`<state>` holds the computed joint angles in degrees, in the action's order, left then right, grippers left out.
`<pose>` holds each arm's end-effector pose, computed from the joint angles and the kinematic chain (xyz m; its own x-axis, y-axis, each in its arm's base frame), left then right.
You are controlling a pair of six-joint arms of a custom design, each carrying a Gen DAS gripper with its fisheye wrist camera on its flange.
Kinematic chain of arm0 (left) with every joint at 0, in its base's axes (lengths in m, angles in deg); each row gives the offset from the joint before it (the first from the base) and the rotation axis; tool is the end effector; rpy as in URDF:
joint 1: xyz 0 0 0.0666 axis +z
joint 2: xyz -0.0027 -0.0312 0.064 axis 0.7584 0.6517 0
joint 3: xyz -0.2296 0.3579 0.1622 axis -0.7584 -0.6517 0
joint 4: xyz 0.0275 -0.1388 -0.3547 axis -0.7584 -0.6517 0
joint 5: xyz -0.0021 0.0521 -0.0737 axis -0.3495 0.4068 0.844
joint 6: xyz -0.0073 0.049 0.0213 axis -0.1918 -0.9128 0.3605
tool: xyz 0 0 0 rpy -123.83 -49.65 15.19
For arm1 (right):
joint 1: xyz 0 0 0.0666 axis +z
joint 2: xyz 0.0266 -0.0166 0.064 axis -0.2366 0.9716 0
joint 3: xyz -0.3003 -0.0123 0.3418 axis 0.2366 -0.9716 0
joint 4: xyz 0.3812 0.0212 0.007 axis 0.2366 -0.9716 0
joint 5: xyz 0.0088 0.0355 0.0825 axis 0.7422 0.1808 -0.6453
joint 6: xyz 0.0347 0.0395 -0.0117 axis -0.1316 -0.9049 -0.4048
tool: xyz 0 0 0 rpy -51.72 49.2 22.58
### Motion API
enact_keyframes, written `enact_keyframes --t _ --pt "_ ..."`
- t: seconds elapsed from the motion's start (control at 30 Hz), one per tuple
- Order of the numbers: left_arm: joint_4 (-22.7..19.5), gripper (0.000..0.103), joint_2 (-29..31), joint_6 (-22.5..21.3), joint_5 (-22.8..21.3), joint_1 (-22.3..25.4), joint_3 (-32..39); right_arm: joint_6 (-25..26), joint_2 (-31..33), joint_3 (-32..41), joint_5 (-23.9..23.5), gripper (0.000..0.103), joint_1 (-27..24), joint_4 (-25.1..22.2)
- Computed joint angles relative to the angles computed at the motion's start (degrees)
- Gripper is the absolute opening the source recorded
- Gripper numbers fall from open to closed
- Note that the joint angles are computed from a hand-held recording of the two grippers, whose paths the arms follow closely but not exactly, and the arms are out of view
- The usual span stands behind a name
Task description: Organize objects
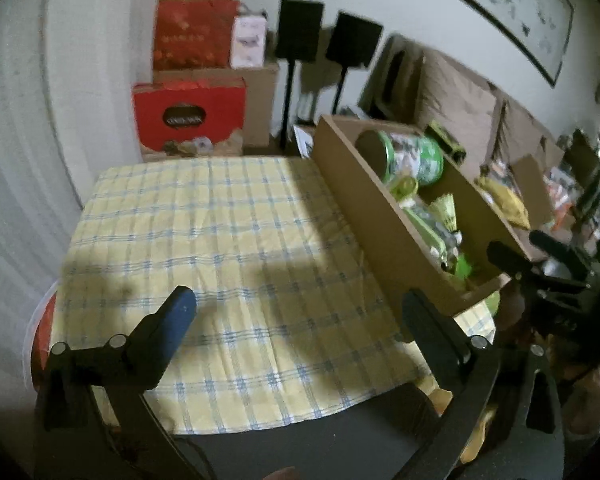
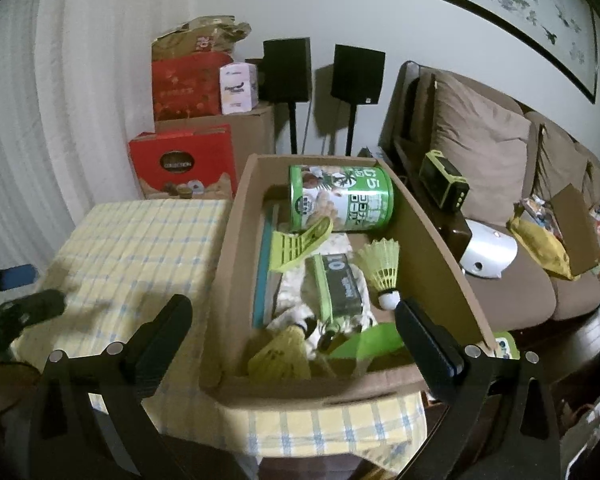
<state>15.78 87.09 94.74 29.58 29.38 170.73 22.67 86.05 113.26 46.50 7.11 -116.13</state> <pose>0.5681 -0.1949 0.5620 -0.6506 -0.3339 -0.6821 -0.2889 0.9395 -0.1844 0.7059 0.2751 0.5572 -0.4778 -0.3936 -0.7853 -0.6017 0.7980 -0.0339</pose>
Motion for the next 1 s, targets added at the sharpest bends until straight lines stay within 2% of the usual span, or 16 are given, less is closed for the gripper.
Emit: enact_keyframes --t 0.17,0.3,0.53,0.67,0.87,1.0 --pt "-1.6 0.103 -1.7 1.0 -4.7 -1.2 -2.1 -1.2 -5.3 -10.5 1.3 0.103 0.3 5.6" --pt "-0.8 0.103 -3.3 2.9 -5.0 -1.1 -5.0 -2.4 -8.5 -16.6 1.5 0.103 0.5 8.9" --pt "0.5 0.103 -5.5 4.9 -8.2 -2.2 -8.7 -3.0 -11.2 -21.6 2.3 0.103 0.7 11.6" --pt "0.6 0.103 -6.2 6.3 -7.7 -2.6 -9.6 -2.5 -13.2 -25.2 2.7 0.103 0.8 13.5" --pt "-2.7 0.103 -5.9 6.5 -10.8 -3.9 -8.8 -2.5 -16.1 -30.3 3.3 0.103 0.7 16.5" --pt "-2.7 0.103 -6.1 7.1 -9.9 -4.2 -9.0 -2.6 -17.4 -32.4 3.5 0.103 0.6 17.2"
